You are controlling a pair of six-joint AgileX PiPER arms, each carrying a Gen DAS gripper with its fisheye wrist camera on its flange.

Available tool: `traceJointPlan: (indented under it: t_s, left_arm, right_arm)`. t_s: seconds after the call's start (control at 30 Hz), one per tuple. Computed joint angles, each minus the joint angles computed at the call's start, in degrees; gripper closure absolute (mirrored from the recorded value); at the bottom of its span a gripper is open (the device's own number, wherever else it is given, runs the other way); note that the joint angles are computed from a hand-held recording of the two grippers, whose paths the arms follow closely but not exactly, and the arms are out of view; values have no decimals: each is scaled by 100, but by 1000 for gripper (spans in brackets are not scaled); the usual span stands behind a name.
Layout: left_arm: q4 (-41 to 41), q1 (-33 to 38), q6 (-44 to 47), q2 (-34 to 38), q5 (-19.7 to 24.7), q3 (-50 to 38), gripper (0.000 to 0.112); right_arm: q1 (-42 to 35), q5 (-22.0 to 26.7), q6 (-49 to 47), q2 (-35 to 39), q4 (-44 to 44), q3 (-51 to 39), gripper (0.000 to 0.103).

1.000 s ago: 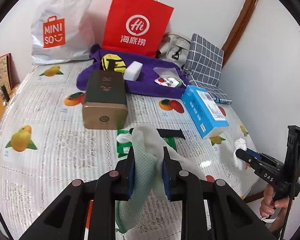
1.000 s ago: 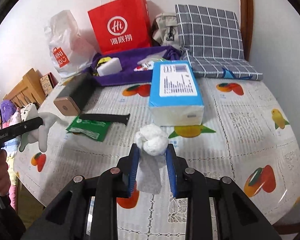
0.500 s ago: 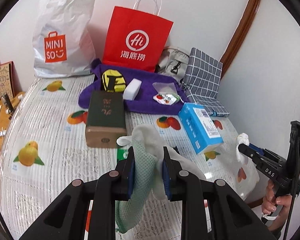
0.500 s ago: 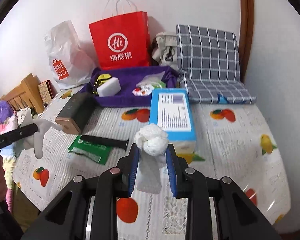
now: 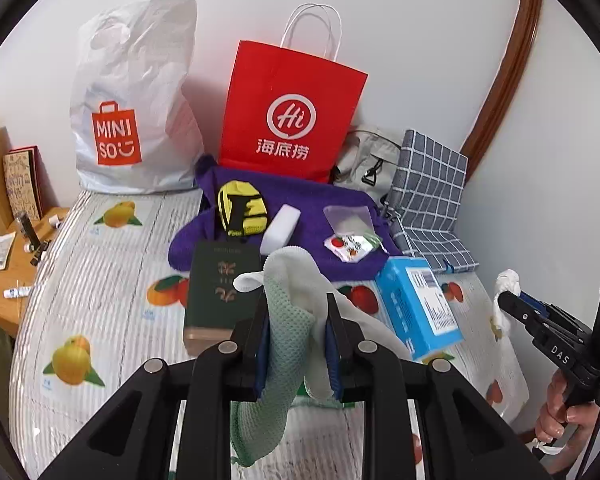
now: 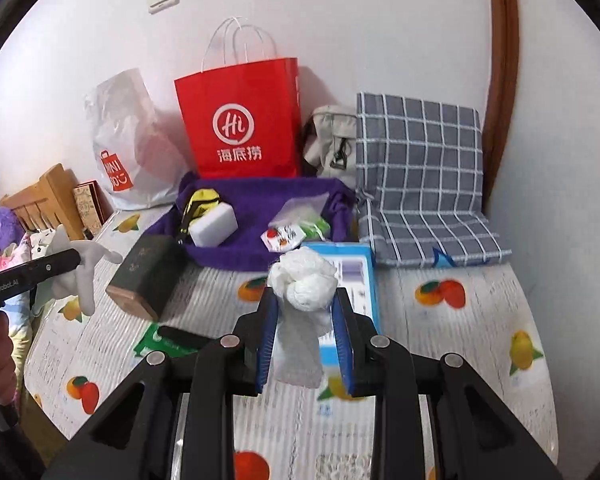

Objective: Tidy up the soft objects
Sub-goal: 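Lift the green cloth with the left tool while the right tool lifts the cotton ball, then carry the green cloth to the purple towel with the left tool while the right tool carries the cotton ball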

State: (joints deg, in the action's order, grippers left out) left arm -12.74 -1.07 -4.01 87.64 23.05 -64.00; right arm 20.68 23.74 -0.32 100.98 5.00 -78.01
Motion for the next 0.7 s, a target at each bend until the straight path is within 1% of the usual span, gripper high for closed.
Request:
traceJointPlan:
  t_s: [0.13,0.3,0.4,0.43,0.5,0.53,0.6,0.7]
  left_arm:
    - [528,-49,-490,217,64,-357,90]
    - [755,-52,-696,452,116,-730,90]
    - [968,-76,-902,658,232,-1047,90]
    - [1017,-77,-940,739,299,-1182,90]
    - [1162,-88,-1035,880,409,-1433,90]
    - [1337,-103,-1169,969,483,-1602,90]
    - [1571,-98,-1359,1114,587,-1866,90]
    - [1585,8,-1361,1385,733,-2320,90]
  right_arm:
    - [-55,158,-420,295,416,-493,76]
    - [-119,349,-794,627,796,-1017,76]
    - [-127,526,-794,868,716,-1443,76]
    - [-109,562,-689,948,574,-1594,76]
    - [-26,517,-182,1071,-35,-1838,76]
    - [-31,531,-179,1119,-46,-1933,76]
    - [-102,671,-406,1298,245,-2281,76]
    - [-179,925,-520,1639,464,-2942,76]
